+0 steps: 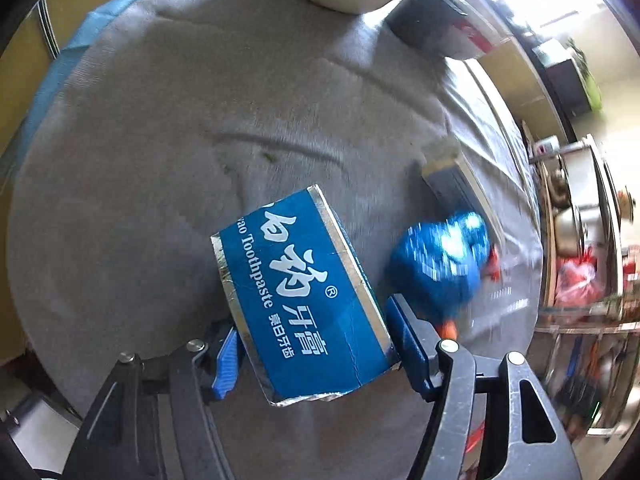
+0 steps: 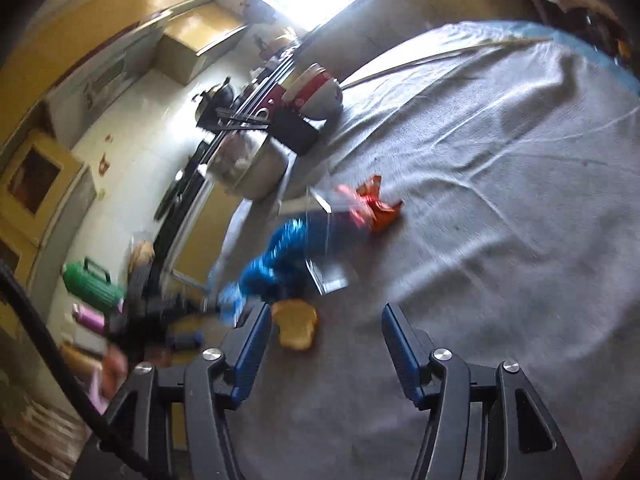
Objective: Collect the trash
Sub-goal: 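Grasp the large blue toothpaste box with the left tool, then grasp the clear plastic tray with the right tool while the left tool holds the box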
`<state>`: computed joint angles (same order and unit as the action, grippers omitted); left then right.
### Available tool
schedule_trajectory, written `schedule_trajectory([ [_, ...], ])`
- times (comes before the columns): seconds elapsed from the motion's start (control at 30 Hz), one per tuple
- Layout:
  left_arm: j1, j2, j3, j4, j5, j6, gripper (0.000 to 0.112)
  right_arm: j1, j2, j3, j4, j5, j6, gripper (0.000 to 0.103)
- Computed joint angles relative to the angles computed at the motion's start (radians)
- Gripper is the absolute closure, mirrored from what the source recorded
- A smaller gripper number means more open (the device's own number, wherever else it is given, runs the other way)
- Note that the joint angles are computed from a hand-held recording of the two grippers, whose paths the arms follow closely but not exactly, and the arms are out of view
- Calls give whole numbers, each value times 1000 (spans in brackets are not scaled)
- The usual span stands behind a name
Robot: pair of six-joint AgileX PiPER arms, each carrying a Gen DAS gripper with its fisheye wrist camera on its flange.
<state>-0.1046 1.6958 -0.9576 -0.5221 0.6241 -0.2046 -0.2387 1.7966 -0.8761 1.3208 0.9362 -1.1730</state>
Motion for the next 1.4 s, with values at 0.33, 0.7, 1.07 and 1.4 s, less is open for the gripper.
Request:
schedule_trajectory([
  [0.33, -233, -253, 197, 255, -141, -249, 44, 85, 258, -202, 145, -29, 209, 42],
  [0.7, -454, -322, 219, 576, -186, -641, 44, 164, 296, -216, 265, -105, 63, 65],
  [1.07, -586, -271, 170, 810, -145, -921, 44, 117, 113, -38, 310, -119, -170, 81],
  [1.4, -629, -257, 171, 887, -135, -1018, 44, 48, 35, 17, 173, -109, -116, 17],
])
